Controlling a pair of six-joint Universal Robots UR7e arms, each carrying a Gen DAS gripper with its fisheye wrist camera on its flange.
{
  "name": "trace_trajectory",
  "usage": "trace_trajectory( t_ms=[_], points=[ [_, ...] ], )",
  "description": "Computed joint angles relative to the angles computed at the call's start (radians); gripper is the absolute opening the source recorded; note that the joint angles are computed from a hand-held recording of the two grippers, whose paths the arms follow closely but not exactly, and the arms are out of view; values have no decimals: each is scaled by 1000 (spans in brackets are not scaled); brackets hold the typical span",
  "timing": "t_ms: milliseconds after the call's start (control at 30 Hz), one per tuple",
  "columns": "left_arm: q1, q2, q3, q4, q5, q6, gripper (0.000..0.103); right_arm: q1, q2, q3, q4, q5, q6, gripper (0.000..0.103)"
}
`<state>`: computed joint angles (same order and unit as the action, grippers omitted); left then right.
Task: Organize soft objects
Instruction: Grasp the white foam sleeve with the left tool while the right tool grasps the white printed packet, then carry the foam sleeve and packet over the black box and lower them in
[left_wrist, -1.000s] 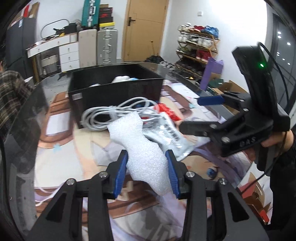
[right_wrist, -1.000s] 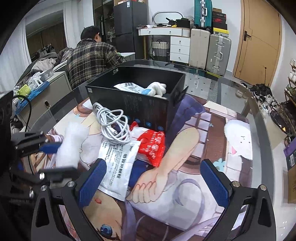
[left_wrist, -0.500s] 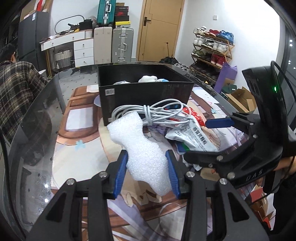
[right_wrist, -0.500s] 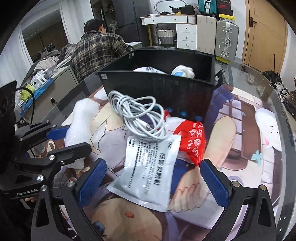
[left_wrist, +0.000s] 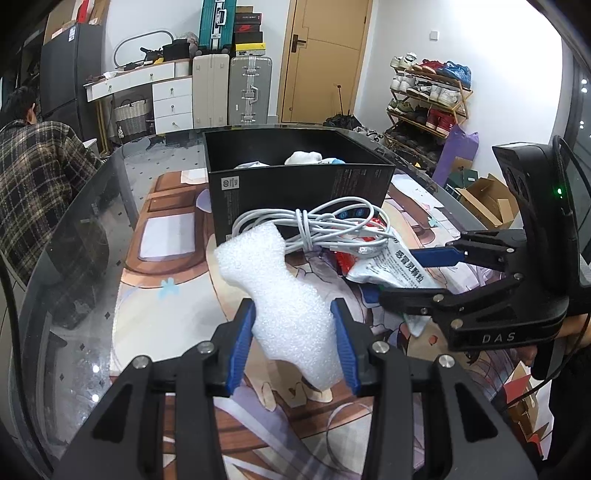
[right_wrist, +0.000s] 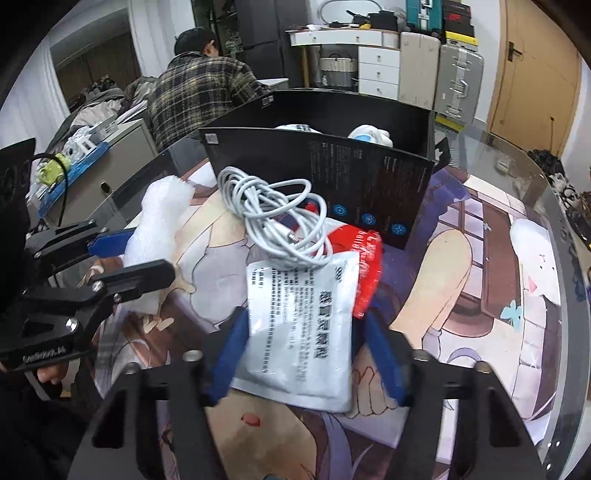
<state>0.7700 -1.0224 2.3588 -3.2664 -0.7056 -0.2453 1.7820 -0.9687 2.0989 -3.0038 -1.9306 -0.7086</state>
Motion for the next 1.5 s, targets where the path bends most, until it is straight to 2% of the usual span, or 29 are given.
trace_trajectory(
  t_ms=[100, 200, 300, 567, 867, 1233, 1500],
  points=[
    [-2, -1, -1, 2, 0, 0, 41, -8, -21, -3, 44, 14, -9, 46],
    [-4, -1, -1, -14, -5, 5, 41, -12, -37, 1, 60, 22, -22, 44],
    [-7, -2, 2, -16, -2, 9, 41, -15, -57, 7, 66, 34, -34, 44],
    [-11, -18, 11, -48, 3, 12, 41, -21, -134, 32, 70, 132, -53, 44],
    [-17, -47, 20, -98, 10, 38, 41, -12, -154, 54, -38, 209, -53, 44],
    [-9, -55, -12, -134, 0, 105, 41, -3, -129, 59, -119, 222, -43, 44],
    [2, -58, -51, -102, -11, 133, 41, -1, -124, 49, -166, 244, -22, 44]
  ],
)
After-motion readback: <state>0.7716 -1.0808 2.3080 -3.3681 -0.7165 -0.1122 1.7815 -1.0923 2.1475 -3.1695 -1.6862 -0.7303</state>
